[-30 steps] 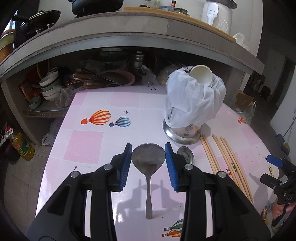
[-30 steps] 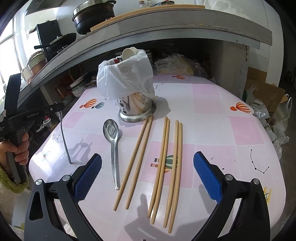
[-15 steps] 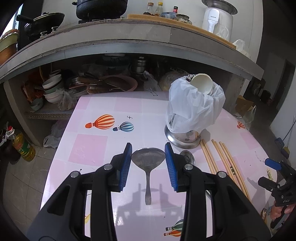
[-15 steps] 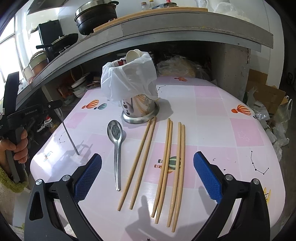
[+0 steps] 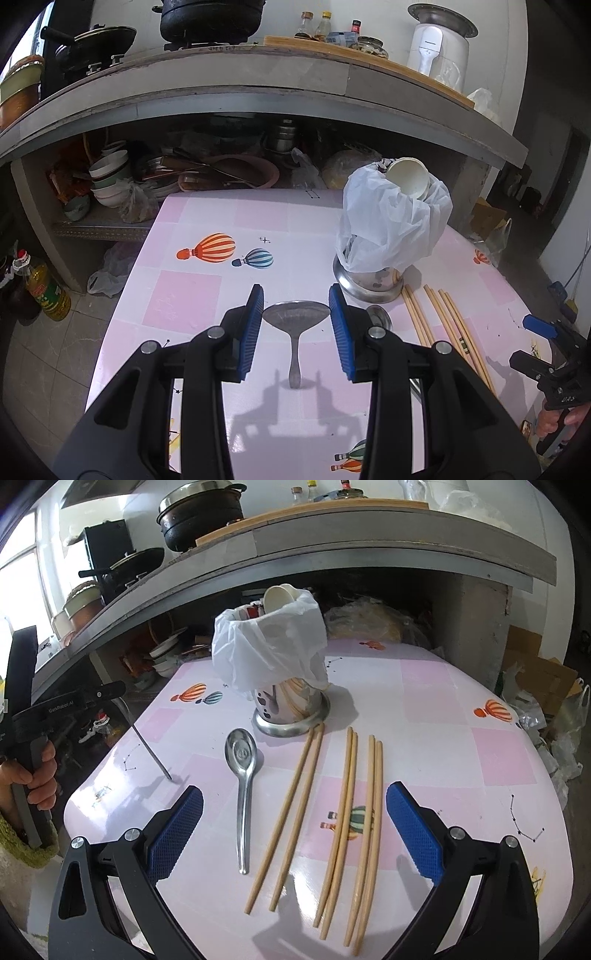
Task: Organize utensils
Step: 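Lift one metal spoon with the left gripper, leaving the other spoon, then move the right gripper to the metal spoon still on the table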
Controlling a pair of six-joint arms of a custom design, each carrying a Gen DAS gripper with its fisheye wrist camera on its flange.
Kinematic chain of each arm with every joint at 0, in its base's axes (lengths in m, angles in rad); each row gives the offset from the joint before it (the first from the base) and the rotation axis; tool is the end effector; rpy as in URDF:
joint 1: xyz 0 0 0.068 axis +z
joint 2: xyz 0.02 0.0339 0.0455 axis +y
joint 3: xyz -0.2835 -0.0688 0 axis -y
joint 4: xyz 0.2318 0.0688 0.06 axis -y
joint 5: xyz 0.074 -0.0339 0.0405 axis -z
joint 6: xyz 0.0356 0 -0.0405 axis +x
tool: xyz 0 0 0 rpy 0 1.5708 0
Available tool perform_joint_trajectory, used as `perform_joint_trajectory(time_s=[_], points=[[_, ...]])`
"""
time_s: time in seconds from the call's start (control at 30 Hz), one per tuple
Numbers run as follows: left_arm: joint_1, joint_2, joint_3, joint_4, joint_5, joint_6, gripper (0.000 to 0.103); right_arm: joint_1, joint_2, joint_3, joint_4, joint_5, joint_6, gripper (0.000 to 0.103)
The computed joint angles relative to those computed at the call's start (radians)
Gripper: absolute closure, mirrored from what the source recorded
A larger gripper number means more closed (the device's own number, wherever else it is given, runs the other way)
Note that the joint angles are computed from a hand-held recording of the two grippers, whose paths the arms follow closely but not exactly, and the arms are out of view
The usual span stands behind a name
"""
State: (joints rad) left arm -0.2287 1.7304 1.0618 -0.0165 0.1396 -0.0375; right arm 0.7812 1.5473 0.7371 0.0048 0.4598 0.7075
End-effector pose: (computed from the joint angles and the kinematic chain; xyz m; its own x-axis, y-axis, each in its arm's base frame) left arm 0.3580 -0.0884 0.2277 -0.6282 0.1081 -0.7705 0.3061 0.9448 -0.1170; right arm 0.2170 0.1930 0.1940 -0.6574 0.1684 -0.7345 0.0192 0.9781 0.2071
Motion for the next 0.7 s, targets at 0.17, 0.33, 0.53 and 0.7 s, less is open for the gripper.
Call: perform_joint_trajectory(time_s=[0.17,0.33,0.53,0.7], points=[[0.005,-0.009,-0.003,0.003,0.003,0.002,0.068,0.002,0.016,0.015,0.010,-0.007,-0.009,0.006],[0.014,-0.026,-0.008,0.008,0.008,-0.001,0.068,0.003,0.024,0.022,0.013,-0.014,-0.012,0.006],[0.022,-0.045,-0.009,0.009,0.009,-0.003,0.068,0.004,0.030,0.026,0.015,-0.016,-0.009,0.006],[0.030,-0.059,-0.016,0.014,0.014,-0.007,0.068,0.008,0.036,0.033,0.013,-0.015,-0.011,0.006]])
